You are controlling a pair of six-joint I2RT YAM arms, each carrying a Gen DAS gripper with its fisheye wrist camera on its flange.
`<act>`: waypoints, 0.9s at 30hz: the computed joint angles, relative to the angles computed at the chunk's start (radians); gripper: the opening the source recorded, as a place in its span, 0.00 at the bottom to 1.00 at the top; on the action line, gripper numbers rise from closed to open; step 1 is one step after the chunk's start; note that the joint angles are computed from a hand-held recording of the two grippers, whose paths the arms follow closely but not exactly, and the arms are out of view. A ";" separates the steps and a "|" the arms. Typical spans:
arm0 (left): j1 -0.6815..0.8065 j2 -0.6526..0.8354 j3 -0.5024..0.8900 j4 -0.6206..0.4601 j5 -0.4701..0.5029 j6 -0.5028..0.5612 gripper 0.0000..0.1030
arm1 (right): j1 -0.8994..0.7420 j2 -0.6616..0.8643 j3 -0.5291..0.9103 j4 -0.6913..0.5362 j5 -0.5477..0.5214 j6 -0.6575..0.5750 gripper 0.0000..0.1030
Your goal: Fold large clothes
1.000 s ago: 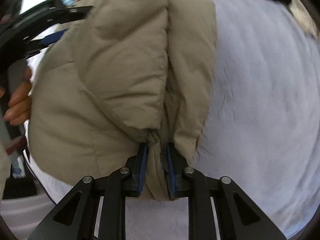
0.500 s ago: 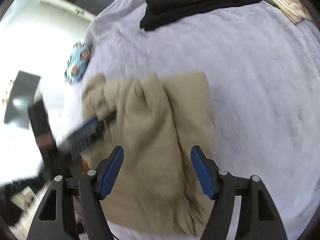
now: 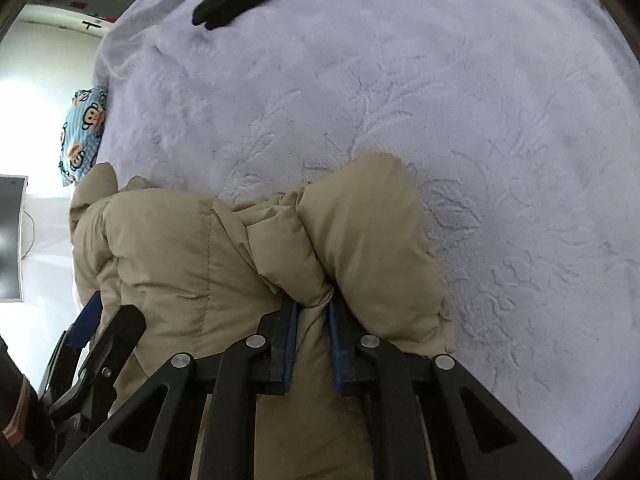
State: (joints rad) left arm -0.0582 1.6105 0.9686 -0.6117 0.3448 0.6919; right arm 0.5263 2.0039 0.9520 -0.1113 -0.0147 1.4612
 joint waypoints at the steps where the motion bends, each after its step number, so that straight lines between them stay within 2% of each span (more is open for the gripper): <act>1: 0.007 -0.006 0.004 -0.013 0.003 0.006 0.85 | 0.006 -0.016 -0.002 -0.012 0.006 -0.004 0.13; 5: 0.067 -0.044 0.026 -0.095 0.012 0.047 0.85 | 0.024 -0.079 -0.029 -0.030 0.016 -0.004 0.18; 10: 0.227 -0.111 0.048 -0.223 0.040 0.140 0.85 | 0.096 -0.161 0.023 -0.193 0.073 -0.044 0.19; 14: 0.387 -0.128 0.051 -0.300 0.061 0.216 0.84 | 0.203 -0.211 0.057 -0.308 0.123 -0.027 0.19; 21: 0.626 -0.113 -0.001 -0.354 0.033 0.408 0.85 | 0.384 -0.261 0.064 -0.401 0.175 0.102 0.19; 27: 0.674 -0.134 -0.082 -0.303 0.003 0.481 0.86 | 0.450 -0.221 0.061 -0.384 0.140 0.157 0.19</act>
